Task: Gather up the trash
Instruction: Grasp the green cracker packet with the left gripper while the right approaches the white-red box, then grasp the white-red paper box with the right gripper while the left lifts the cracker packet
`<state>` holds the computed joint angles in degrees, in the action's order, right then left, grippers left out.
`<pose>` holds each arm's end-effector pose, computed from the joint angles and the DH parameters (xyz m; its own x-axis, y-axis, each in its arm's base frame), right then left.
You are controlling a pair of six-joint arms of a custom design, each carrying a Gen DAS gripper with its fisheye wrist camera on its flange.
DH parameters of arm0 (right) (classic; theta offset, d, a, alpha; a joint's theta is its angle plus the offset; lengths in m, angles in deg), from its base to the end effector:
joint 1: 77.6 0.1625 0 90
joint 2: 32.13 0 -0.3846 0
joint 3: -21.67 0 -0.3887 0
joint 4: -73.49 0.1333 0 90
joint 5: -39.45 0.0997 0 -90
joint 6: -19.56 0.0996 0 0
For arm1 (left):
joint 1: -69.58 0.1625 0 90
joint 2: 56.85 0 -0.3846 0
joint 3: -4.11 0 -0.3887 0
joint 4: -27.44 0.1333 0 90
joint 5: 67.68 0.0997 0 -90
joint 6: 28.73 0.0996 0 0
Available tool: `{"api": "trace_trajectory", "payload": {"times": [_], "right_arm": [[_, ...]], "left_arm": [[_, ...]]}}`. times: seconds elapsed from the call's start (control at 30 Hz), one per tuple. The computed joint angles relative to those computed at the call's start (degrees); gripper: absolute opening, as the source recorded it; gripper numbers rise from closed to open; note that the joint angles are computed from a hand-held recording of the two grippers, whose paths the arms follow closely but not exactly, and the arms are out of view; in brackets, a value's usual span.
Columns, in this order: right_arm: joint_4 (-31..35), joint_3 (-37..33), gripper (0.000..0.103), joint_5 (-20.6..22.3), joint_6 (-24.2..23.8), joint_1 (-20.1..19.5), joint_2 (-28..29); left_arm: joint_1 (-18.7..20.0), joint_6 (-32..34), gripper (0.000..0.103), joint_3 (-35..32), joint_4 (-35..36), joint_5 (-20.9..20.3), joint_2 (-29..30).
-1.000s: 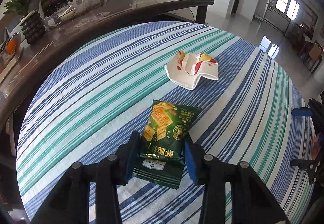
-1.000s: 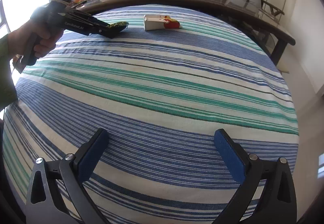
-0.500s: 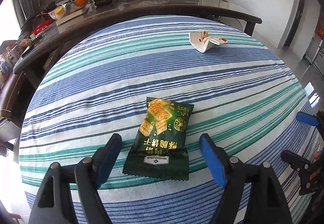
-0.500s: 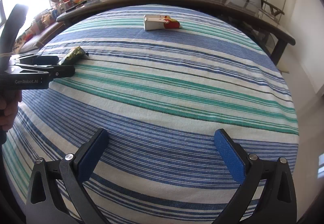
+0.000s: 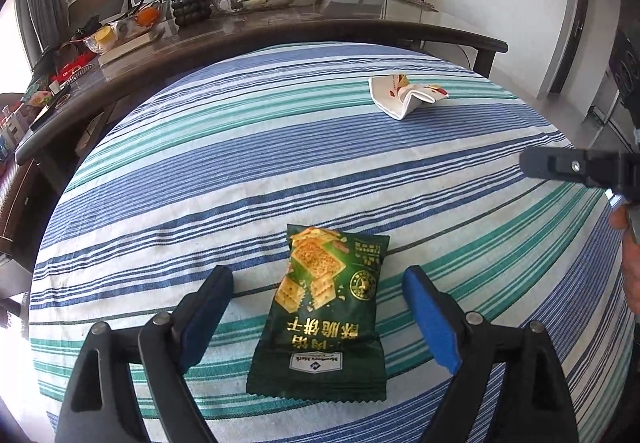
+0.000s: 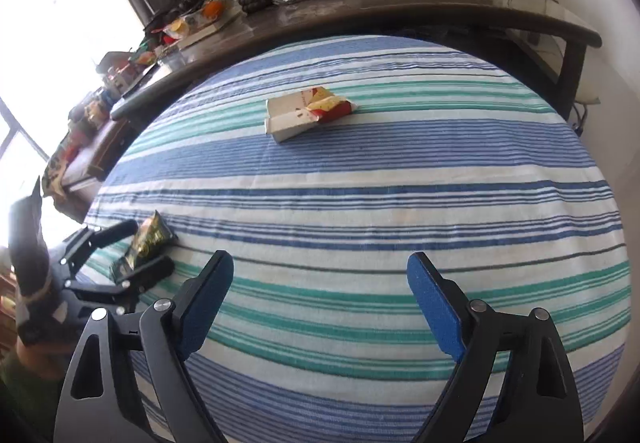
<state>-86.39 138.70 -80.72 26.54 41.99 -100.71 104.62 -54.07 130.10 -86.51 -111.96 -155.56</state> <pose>0.3304 -0.4133 0.1859 -0.8921 -0.1669 0.4200 -0.3539 0.8359 -0.4195 -0.1959 -0.3873 0.2893 -0.6813 0.2929 -0.6708 0.5817 0.7729 -0.2534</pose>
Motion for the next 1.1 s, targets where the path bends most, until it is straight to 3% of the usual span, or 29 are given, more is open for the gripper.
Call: {"api": "trace_trajectory", "payload": {"times": [0.1,0.23,0.27,0.3,0.33,0.4,0.5,0.63,0.77,0.83,0.93,1.1], "right_arm": [[0.67,-7.04,0.080,5.97,3.72,-2.59,5.50],[-1.02,-12.96,0.069,8.08,8.77,-4.32,11.51],[-1.43,-13.67,0.058,8.15,9.81,-4.64,12.34],[-2.17,-13.94,0.034,8.20,10.51,-4.87,12.86],[-2.87,-14.00,0.021,8.50,10.98,-5.14,13.03],[-4.99,-12.81,0.012,9.25,10.37,-5.17,12.14],[-0.16,-12.77,0.011,4.65,2.29,-2.35,10.15],[14.96,-12.80,0.011,-4.63,-7.67,3.56,5.63],[33.50,-12.23,0.011,-12.09,-7.35,9.29,1.27],[38.14,-10.99,0.012,-12.57,-5.48,10.79,-0.50],[37.11,-8.08,0.013,-10.70,-4.86,11.93,-2.40],[27.36,-1.13,0.020,-1.05,-3.92,11.76,-7.19]], "left_arm": [[0.01,-0.20,0.091,-0.02,0.07,0.05,0.04],[0.16,-0.27,0.091,-0.24,0.40,-0.01,0.05],[0.19,-0.49,0.091,-0.42,0.79,-0.05,0.08],[0.24,-0.61,0.091,-0.60,1.14,-0.17,0.13],[0.36,-0.36,0.091,-0.71,1.33,-0.37,0.03],[0.62,0.13,0.091,-1.01,1.73,-0.84,-0.08],[0.96,0.36,0.090,-1.38,2.68,-1.33,-0.35],[0.69,0.38,0.090,-0.99,2.88,-1.51,-0.98],[-0.01,0.14,0.088,0.20,1.54,-1.21,-1.51],[-0.89,0.38,0.079,1.11,0.50,-1.04,-1.89],[-2.85,-0.09,0.051,2.35,0.49,-1.39,-2.99],[-6.03,-8.11,0.046,3.53,7.45,-3.88,-8.37]]}}
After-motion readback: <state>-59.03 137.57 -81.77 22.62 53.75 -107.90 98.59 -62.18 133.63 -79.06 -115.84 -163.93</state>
